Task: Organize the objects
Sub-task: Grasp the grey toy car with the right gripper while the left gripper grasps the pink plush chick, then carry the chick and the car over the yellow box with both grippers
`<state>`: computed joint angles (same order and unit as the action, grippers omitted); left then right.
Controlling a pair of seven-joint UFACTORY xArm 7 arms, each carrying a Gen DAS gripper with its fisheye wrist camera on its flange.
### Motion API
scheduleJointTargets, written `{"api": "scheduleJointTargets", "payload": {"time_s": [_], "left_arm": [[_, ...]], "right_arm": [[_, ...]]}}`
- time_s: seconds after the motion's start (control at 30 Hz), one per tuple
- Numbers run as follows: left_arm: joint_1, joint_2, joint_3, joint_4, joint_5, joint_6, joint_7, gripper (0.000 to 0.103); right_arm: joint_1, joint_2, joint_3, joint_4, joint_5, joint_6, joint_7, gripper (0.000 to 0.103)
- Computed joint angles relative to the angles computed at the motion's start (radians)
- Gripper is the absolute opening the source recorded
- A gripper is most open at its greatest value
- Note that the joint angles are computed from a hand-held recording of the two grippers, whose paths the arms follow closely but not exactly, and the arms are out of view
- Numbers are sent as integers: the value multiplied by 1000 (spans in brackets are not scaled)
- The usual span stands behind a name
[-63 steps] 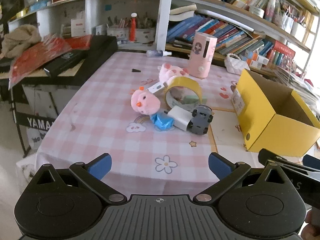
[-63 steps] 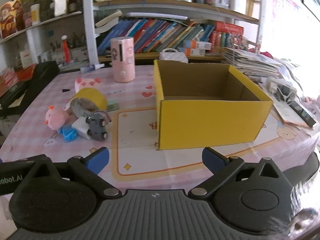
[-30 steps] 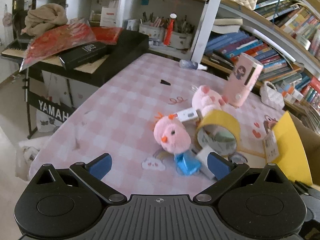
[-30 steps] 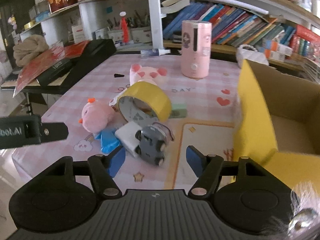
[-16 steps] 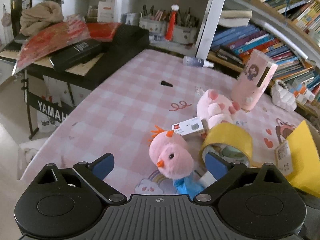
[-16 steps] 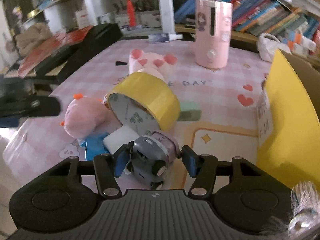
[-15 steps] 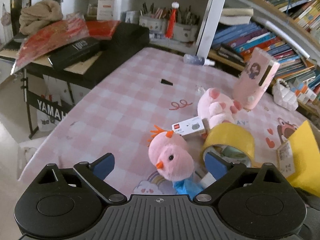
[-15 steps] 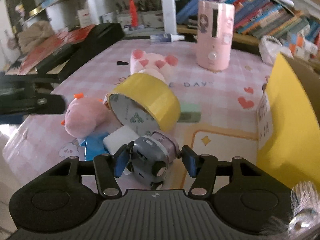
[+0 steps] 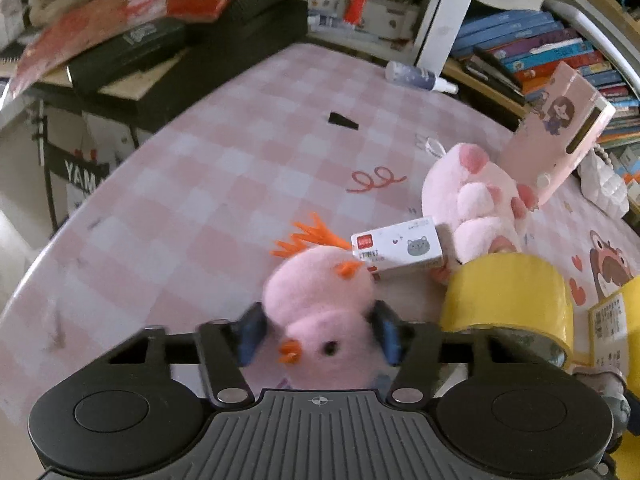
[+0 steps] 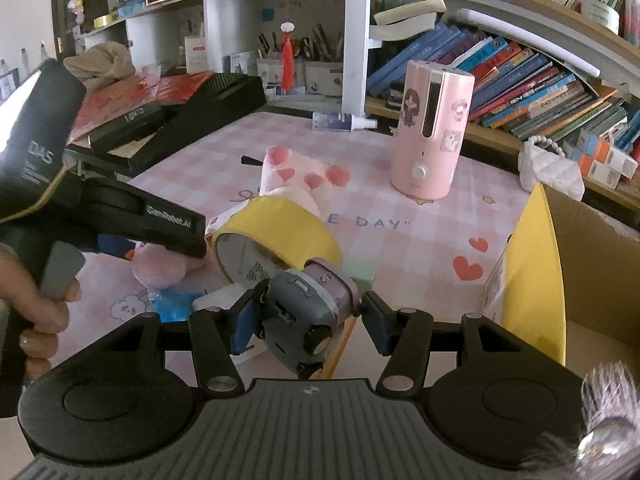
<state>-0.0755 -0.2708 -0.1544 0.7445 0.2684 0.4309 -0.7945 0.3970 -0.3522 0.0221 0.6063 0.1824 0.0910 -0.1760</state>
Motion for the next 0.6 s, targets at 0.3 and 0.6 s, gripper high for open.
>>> {"api": "scheduleJointTargets", "payload": {"time_s": [0.3, 0.6], "left_arm": [[-24, -230, 62, -136, -154, -58, 122, 47], [-100, -544, 121, -290, -285, -22, 310, 47]], "right_arm": [[-128, -80, 126, -35, -90, 3, 188, 53], [-136, -288, 178, -117, -163, 106, 352, 53]]}}
